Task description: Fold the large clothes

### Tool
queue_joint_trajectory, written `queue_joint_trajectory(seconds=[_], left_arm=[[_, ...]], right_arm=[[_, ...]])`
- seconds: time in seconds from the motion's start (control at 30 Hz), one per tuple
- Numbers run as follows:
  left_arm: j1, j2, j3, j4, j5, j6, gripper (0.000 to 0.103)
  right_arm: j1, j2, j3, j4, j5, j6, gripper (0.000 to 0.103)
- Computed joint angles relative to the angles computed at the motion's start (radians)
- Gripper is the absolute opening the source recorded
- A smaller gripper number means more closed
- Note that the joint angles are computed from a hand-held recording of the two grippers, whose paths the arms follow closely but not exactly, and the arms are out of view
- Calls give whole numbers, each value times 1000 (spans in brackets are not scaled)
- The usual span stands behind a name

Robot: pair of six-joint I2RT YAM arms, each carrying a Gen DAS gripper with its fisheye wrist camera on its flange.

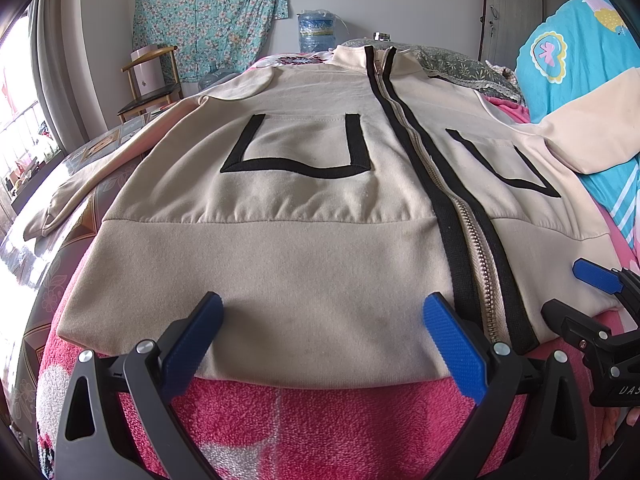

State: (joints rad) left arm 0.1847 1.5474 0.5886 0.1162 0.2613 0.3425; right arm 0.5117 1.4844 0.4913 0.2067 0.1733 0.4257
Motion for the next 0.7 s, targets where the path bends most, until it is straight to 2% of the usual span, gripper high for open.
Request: queue_joint_trajectory(seconds=[0.7], left_arm=[[-4, 5, 2, 3, -4, -2, 98]], right_arm=[[-2, -1, 5, -11, -1, -2, 93]])
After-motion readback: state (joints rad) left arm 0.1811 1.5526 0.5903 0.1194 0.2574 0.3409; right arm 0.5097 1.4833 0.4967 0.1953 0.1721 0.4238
